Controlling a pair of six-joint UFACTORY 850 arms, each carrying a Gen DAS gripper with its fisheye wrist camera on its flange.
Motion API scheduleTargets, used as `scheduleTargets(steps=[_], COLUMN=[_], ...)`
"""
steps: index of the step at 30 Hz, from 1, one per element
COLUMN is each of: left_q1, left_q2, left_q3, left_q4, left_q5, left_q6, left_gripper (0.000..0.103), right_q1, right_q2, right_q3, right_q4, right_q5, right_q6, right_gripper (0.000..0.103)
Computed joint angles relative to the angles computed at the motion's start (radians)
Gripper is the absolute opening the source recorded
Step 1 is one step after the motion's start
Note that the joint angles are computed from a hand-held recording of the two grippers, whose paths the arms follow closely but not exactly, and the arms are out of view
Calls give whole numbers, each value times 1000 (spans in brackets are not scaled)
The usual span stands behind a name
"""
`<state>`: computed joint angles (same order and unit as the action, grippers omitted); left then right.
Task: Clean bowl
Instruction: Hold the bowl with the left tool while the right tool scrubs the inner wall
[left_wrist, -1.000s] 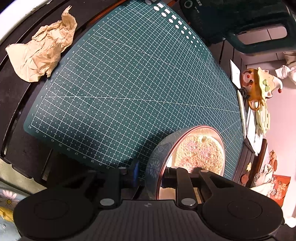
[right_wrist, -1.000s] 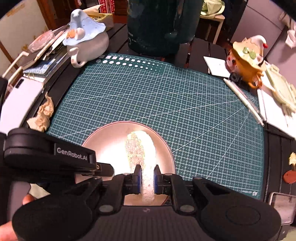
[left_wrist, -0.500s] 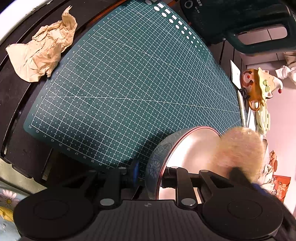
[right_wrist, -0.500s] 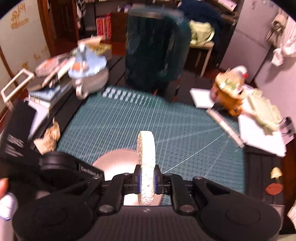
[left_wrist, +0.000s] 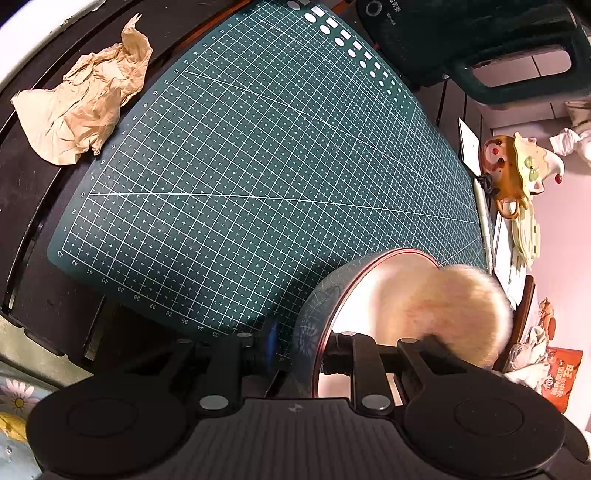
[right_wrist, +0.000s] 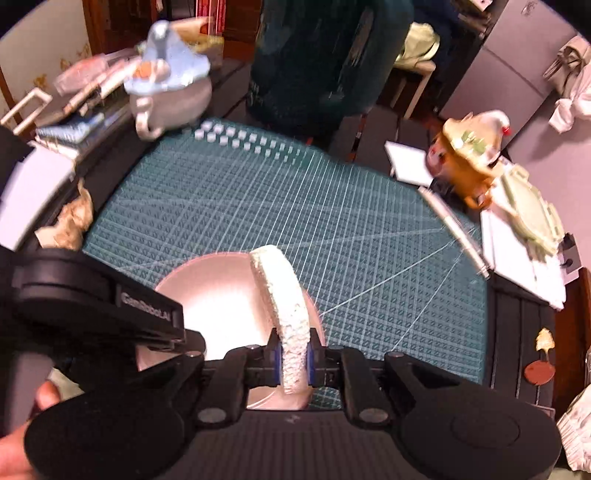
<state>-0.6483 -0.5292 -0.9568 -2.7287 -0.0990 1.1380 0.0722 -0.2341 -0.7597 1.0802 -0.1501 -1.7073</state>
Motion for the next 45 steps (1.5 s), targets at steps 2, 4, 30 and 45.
scheduleTargets(steps=[2, 4, 30, 45], left_q1=[-1, -1, 9, -5], left_q2=[0, 3, -55, -7], left_q3=[-4, -3, -84, -13], left_q4=[4, 12, 207, -15], left_q5=[4, 4, 23, 2], left_q6=[-8, -18, -205, 8], left_gripper=[22, 22, 22, 22], right_q1=[-32, -70, -103, -67], right_q2=[20, -5, -101, -211], right_q3=[-3, -43, -175, -225], right_q4=[84, 0, -287, -433], right_q5=[-80, -216, -366, -391], right_q6=[-85, -2, 345, 525], right_gripper=[11, 11, 11, 17])
